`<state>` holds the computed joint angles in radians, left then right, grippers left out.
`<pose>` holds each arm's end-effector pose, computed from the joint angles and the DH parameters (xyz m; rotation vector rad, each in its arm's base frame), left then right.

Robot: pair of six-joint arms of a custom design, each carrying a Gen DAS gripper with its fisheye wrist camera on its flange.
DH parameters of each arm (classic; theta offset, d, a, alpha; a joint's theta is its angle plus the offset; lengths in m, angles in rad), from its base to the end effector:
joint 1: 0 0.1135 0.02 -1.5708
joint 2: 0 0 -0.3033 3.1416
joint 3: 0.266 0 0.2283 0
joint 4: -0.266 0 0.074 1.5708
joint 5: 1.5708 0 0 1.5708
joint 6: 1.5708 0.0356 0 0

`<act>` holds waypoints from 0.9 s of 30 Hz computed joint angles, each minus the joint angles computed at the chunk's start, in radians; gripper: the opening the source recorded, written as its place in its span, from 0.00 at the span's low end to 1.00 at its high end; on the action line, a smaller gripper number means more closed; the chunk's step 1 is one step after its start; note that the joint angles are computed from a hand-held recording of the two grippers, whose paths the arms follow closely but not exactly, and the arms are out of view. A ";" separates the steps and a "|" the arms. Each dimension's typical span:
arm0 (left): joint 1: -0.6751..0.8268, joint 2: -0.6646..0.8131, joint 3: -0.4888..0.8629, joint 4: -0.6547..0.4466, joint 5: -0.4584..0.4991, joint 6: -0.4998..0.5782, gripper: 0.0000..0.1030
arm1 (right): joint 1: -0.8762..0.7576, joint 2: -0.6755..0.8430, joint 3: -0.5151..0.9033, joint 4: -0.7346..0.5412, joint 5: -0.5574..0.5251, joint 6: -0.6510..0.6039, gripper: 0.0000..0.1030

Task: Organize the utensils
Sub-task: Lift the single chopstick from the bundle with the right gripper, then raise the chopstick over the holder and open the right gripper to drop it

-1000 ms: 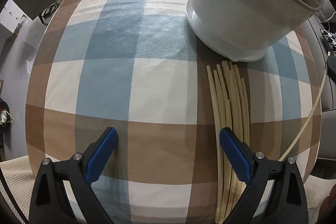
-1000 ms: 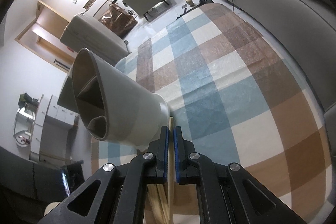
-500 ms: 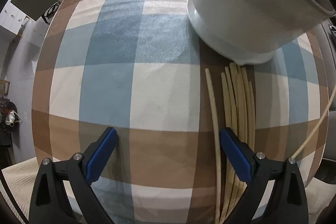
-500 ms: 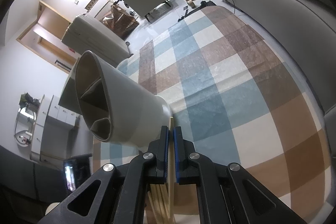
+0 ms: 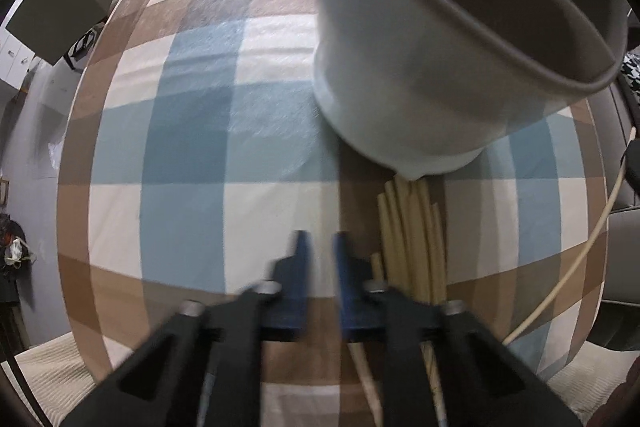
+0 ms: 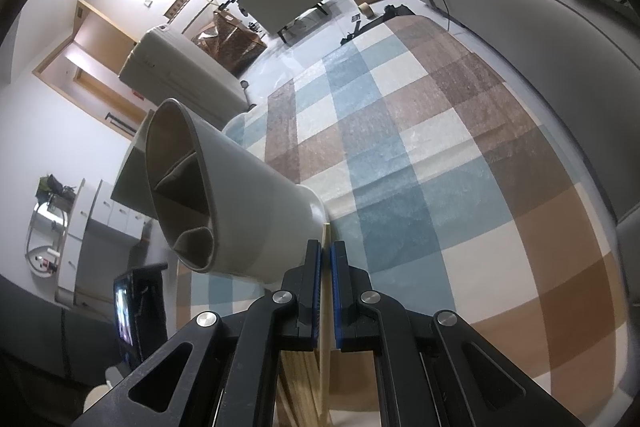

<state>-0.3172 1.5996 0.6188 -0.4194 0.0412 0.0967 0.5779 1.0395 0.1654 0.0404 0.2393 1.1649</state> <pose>0.2083 -0.0699 0.1591 0.6165 2.9107 -0.0889 0.1107 0.0621 0.1642 0.8143 2.3026 0.5322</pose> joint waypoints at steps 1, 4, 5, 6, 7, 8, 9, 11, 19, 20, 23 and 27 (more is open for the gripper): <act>0.003 0.000 -0.004 0.015 -0.005 0.001 0.02 | 0.001 -0.001 0.001 -0.002 0.001 -0.001 0.04; 0.038 -0.020 -0.024 0.048 0.023 0.025 0.01 | 0.030 -0.004 0.020 -0.029 0.025 -0.018 0.04; 0.065 -0.032 -0.024 0.051 0.047 0.046 0.01 | 0.050 -0.001 0.030 -0.041 0.044 -0.025 0.04; 0.097 -0.056 -0.034 0.053 0.066 0.070 0.01 | 0.079 0.001 0.044 -0.063 0.075 -0.028 0.04; 0.151 -0.084 -0.027 0.032 0.095 0.117 0.01 | 0.107 -0.001 0.055 -0.083 0.106 -0.027 0.04; 0.195 -0.127 -0.028 0.008 0.136 0.153 0.01 | 0.121 -0.007 0.058 -0.092 0.120 -0.024 0.04; 0.238 -0.168 -0.023 -0.014 0.170 0.189 0.01 | 0.136 -0.016 0.062 -0.102 0.136 -0.017 0.04; 0.320 -0.214 0.006 -0.067 0.241 0.266 0.01 | 0.186 -0.033 0.082 -0.147 0.197 0.003 0.04; 0.543 -0.366 0.083 -0.279 0.445 0.443 0.01 | 0.482 0.024 0.239 -0.368 0.494 0.097 0.04; 0.522 -0.377 0.094 -0.289 0.449 0.423 0.00 | 0.503 0.037 0.259 -0.391 0.513 0.099 0.04; 0.492 -0.399 0.104 -0.293 0.468 0.396 0.00 | 0.573 0.092 0.333 -0.471 0.576 0.107 0.04; 0.527 -0.414 0.156 -0.368 0.520 0.452 0.00 | 0.619 0.123 0.409 -0.538 0.629 0.102 0.04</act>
